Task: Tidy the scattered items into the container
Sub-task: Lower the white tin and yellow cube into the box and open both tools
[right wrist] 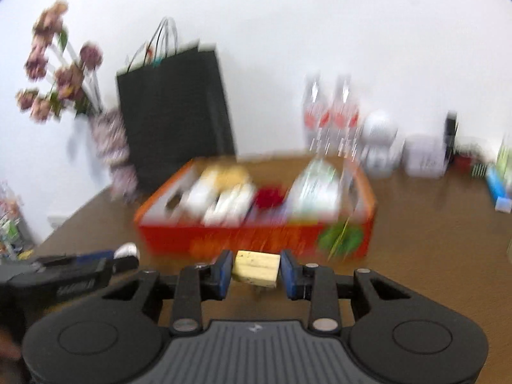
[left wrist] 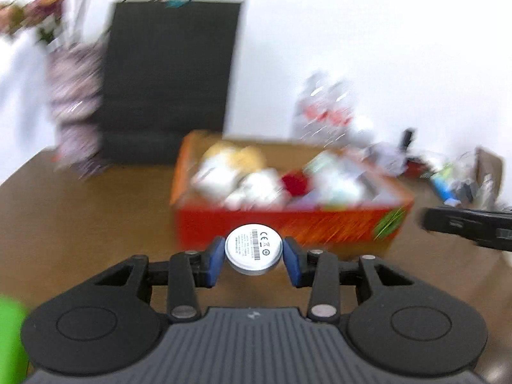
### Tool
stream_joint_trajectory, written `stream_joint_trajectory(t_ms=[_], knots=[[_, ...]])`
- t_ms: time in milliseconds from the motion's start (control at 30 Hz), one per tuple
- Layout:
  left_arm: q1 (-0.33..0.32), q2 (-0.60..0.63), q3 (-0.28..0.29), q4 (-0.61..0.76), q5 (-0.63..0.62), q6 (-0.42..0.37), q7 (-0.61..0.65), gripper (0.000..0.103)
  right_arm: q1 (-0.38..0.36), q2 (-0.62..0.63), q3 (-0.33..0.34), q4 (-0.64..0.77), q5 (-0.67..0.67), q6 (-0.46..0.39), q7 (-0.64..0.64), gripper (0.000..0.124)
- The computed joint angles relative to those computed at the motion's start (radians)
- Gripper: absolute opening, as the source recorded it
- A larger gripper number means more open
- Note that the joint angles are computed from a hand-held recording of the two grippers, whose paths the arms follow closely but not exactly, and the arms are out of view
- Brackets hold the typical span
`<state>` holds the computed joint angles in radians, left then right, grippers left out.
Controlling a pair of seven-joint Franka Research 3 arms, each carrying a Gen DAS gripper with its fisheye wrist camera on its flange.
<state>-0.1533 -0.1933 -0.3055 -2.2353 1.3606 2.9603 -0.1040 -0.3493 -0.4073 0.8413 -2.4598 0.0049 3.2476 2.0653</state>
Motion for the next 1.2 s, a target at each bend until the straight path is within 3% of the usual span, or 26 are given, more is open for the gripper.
stream_joint_trajectory(t_ms=[67, 133, 200, 267, 333, 467, 567, 667, 733, 800, 867, 933, 1067, 1200], knots=[[-0.036, 0.068, 0.019, 0.11, -0.21, -0.025, 0.212, 0.04, -0.121, 0.043, 0.062, 0.097, -0.036, -0.006, -0.018, 0.031], [-0.079, 0.185, 0.041, 0.248, -0.519, -0.06, 0.529, 0.04, -0.212, 0.158, 0.109, 0.235, -0.131, -0.089, -0.002, 0.031], [-0.097, 0.303, 0.034, 0.382, -0.793, -0.122, 0.79, 0.04, -0.238, 0.331, 0.122, 0.398, -0.357, -0.248, 0.12, 0.031], [-0.097, 0.424, 0.011, 0.518, -0.974, -0.206, 0.941, 0.04, -0.294, 0.505, 0.207, 0.548, -0.685, -0.448, 0.323, 0.032], [-0.143, 0.503, 0.043, 0.602, -0.967, -0.262, 0.936, 0.04, -0.25, 0.631, 0.21, 0.631, -0.843, -0.595, 0.36, 0.032], [-0.226, 0.577, 0.113, 0.674, -0.885, -0.307, 0.907, 0.045, -0.194, 0.719, 0.16, 0.671, -0.764, -0.661, 0.281, 0.032], [-0.244, 0.553, 0.145, 0.65, -0.835, -0.278, 0.861, 0.072, -0.142, 0.705, 0.102, 0.673, -0.772, -0.67, 0.296, 0.05], [-0.255, 0.502, 0.17, 0.625, -0.76, -0.287, 0.809, 0.079, -0.16, 0.654, 0.097, 0.64, -0.698, -0.595, 0.263, 0.067], [-0.24, 0.472, 0.154, 0.632, -0.775, -0.357, 0.821, 0.088, -0.181, 0.625, 0.114, 0.638, -0.599, -0.592, 0.202, 0.071], [-0.225, 0.458, 0.135, 0.667, -0.823, -0.47, 0.835, 0.103, -0.206, 0.639, 0.154, 0.677, -0.447, -0.648, 0.095, 0.078], [-0.215, 0.451, 0.119, 0.71, -0.87, -0.592, 0.849, 0.103, -0.206, 0.657, 0.174, 0.726, -0.347, -0.723, 0.019, 0.08], [-0.217, 0.437, 0.114, 0.724, -0.872, -0.663, 0.832, 0.103, -0.176, 0.647, 0.155, 0.752, -0.324, -0.776, 0.014, 0.083], [-0.218, 0.388, 0.09, 0.702, -0.878, -0.741, 0.838, 0.103, -0.168, 0.584, 0.144, 0.732, -0.198, -0.81, -0.013, 0.086], [-0.237, 0.33, 0.074, 0.643, -0.807, -0.757, 0.78, 0.103, -0.182, 0.445, 0.134, 0.646, -0.036, -0.787, -0.1, 0.087]])
